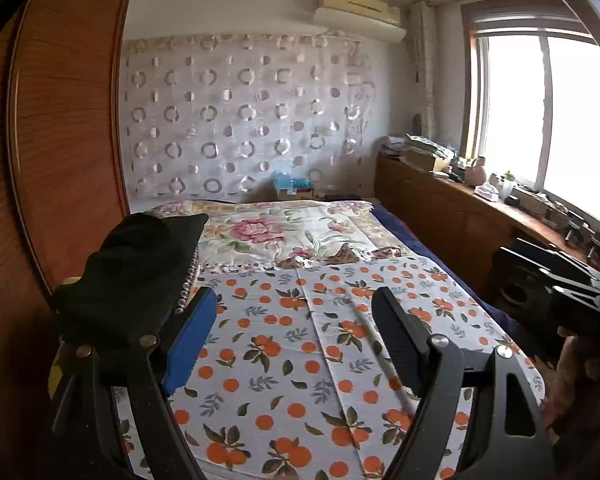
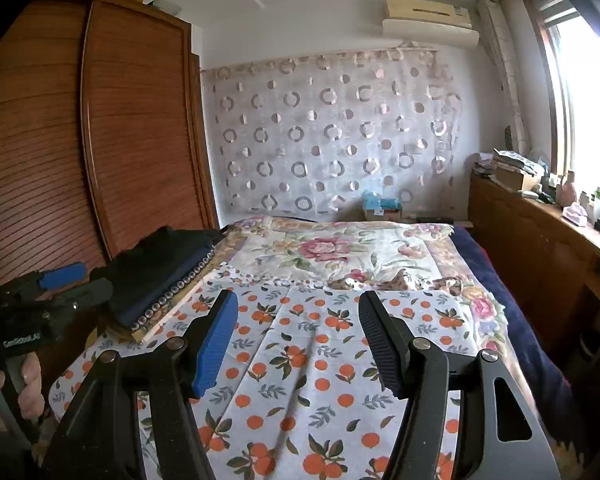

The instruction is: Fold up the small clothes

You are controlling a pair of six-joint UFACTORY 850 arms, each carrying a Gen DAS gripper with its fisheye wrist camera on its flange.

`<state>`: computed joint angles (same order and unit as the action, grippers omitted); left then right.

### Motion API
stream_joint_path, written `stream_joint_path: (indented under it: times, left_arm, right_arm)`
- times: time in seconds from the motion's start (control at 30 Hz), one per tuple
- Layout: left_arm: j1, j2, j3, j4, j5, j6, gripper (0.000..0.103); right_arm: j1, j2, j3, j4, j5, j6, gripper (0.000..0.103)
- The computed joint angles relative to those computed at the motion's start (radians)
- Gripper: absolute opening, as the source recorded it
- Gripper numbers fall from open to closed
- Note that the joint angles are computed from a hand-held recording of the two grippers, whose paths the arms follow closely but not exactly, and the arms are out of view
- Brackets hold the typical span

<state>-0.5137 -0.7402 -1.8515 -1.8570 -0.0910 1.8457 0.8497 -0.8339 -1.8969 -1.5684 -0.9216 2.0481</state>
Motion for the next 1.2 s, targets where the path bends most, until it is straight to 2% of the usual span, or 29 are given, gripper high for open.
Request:
stream_joint_path:
  times: [0.07,0.2,0.27,0.57,0.7,0.77,0.93,1.07,1.2]
  left_arm:
    - [-0.002,0.004,0.008,-0.097,0.004,0.097,0.08]
    - [-0.003,0.006,0.009,-0.117,0.002,0.113,0.08]
    - [-0.004,0.008,0.012,-0.214,0.012,0.211,0.08]
    - [-0.002,0.009,0.012,-0.149,0.015,0.14,0.08]
    - [0.0,0.009,0.014,-0.25,0.016,0.244,0.08]
    - [0.001,0.008,0.014,-0.354,0.022,0.348,0.08]
    - [0.004,0.006,0.016,-0.453,0.023,0.447,0.08]
    - [0.005,0.005,0.016,-0.508,0.024,0.502,0.08]
    - [0.007,0.006,0.017,-0.472,0.02,0.463,0.08]
  right_arm:
    - [-0.002,-0.005,-0.003,-0.004,-0.001,0.007,0.065]
    - [-0.009,-0.005,0.001,-0.009,0.004,0.017,0.065]
    - [-0.012,-0.003,0.004,-0.014,0.005,0.023,0.065]
    - [-0.028,0.015,0.039,-0.032,0.027,0.045,0.065]
    - [-0.036,0.018,0.045,-0.04,0.034,0.051,0.065]
    - [-0.036,0.02,0.048,-0.041,0.034,0.05,0.065]
    - [-0.039,0.023,0.053,-0.045,0.037,0.057,0.065]
    - [-0.04,0.026,0.058,-0.047,0.037,0.061,0.065]
    - [-0.04,0.028,0.062,-0.047,0.037,0.062,0.065]
